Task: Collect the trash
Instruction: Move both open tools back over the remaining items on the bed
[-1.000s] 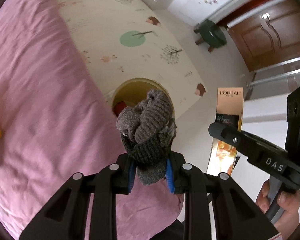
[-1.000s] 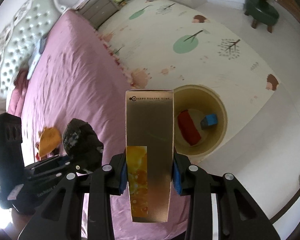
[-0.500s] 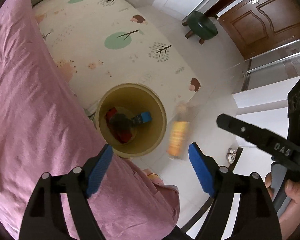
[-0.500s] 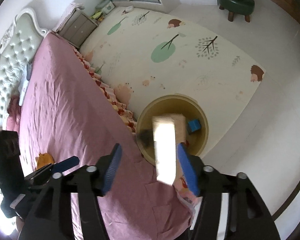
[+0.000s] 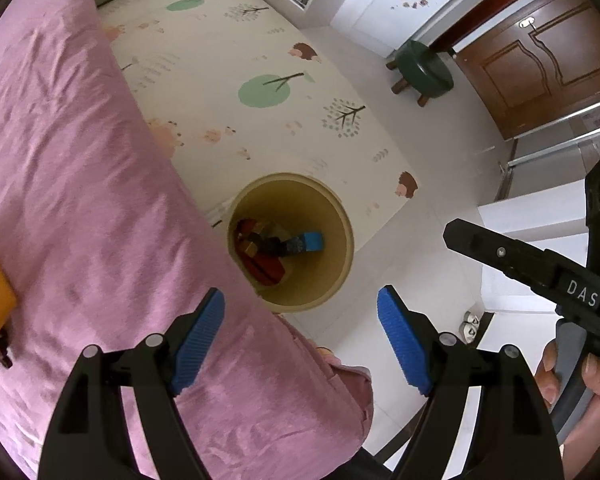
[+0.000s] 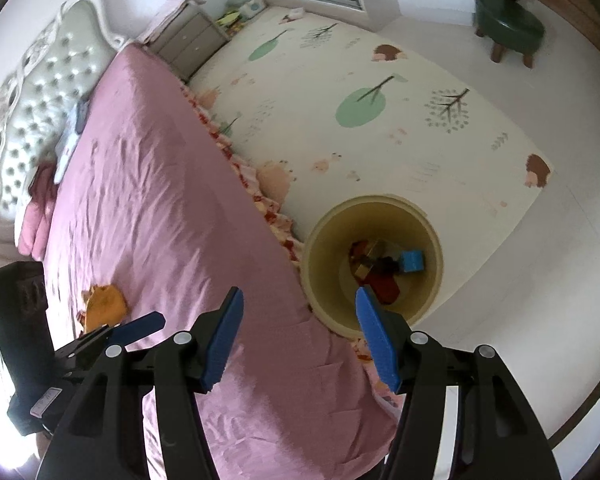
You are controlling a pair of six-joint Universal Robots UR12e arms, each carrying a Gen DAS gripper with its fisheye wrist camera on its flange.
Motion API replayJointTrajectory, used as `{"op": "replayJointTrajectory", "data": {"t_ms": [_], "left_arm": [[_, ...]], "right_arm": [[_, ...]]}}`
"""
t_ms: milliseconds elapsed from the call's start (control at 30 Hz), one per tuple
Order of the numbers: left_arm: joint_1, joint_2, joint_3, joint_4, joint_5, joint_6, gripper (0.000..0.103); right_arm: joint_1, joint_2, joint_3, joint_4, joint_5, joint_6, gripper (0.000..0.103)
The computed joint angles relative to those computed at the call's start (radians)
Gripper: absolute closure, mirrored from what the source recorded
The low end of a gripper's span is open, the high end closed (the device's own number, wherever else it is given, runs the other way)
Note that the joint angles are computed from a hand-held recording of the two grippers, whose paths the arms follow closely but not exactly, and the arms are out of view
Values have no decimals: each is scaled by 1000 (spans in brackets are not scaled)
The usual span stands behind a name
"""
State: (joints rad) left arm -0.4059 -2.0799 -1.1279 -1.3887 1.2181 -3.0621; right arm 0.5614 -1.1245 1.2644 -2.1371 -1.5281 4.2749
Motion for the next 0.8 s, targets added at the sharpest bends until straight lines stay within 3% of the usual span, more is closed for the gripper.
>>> {"op": "replayJointTrajectory", "data": {"t_ms": [333, 800], "left_arm": [[68, 89, -110, 65, 36, -68, 25], [186, 202, -269, 161, 68, -209, 24]], "right_arm": [[27, 100, -169, 54, 58, -103, 45], [75, 323, -538, 202, 163, -258, 45]]}}
